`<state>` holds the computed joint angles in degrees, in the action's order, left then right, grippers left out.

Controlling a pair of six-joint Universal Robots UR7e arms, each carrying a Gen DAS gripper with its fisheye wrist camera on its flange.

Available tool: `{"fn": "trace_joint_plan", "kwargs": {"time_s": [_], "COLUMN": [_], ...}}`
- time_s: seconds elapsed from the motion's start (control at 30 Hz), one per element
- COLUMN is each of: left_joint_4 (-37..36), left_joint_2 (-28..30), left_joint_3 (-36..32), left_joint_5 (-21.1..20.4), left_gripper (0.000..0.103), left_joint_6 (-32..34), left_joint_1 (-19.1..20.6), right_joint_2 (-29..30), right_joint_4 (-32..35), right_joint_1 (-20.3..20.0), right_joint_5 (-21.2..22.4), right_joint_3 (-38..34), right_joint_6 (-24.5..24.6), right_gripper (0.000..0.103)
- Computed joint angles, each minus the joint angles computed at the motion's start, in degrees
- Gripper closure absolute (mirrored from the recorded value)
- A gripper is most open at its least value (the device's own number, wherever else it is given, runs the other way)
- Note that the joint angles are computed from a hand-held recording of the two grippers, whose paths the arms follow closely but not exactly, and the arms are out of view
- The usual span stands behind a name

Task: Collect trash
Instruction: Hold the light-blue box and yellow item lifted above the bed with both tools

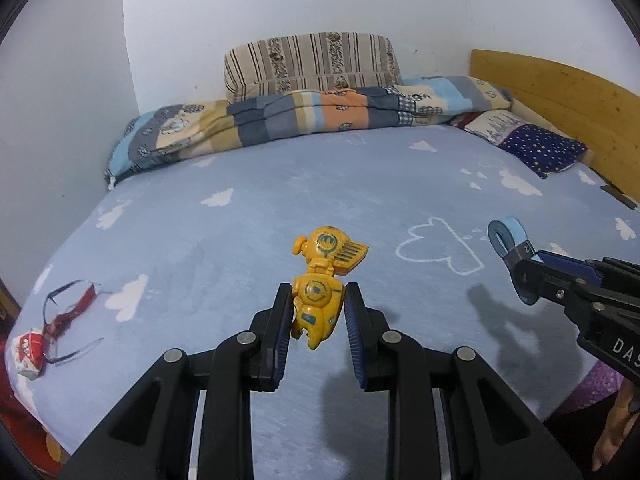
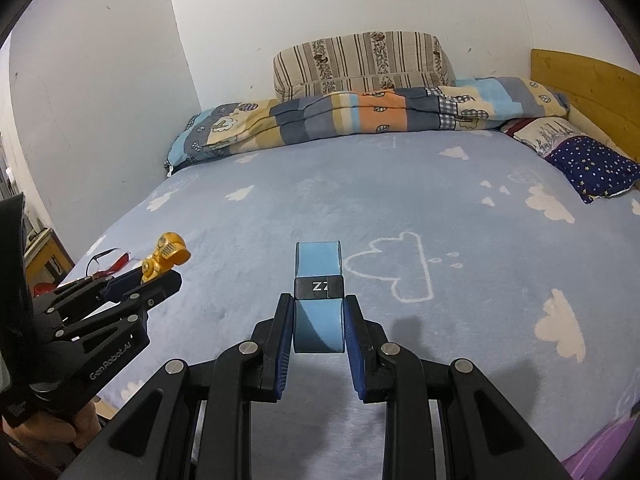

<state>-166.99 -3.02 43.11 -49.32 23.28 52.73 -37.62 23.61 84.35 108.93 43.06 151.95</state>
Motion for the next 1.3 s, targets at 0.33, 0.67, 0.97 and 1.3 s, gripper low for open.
{"fn": "trace_joint_plan", "kwargs": {"time_s": [0.33, 0.67, 0.97, 1.3], "left_joint_4": [-2.80, -3.76, -3.96, -3.81], "left_joint_2": [0.39, 0.35, 0.31, 0.39], "left_joint_3": [-0.12, 0.28, 0.45, 0.40], "left_joint_5": [0.39, 0.38, 0.46, 0.76], "left_gripper": [0.078, 0.078, 0.078, 0.078], "left_joint_6": [1.96, 2.58, 2.64, 2.43], "left_joint_1": [-0.03, -0.14, -0.16, -0.24], "right_joint_2": [1.35, 1.66, 1.73, 2.00], "right_joint_4": [0.57, 1.02, 1.17, 1.69], "right_joint_1": [0.23, 0.21, 0.23, 0.18], "right_joint_5": [0.45, 0.79, 0.75, 0.55], "right_joint_3": [-1.36, -1.81, -1.89, -2.36], "right_joint_6": [-1.14, -0.88, -0.79, -0.54], "right_gripper": [0.077, 0.077, 0.077, 0.077]}}
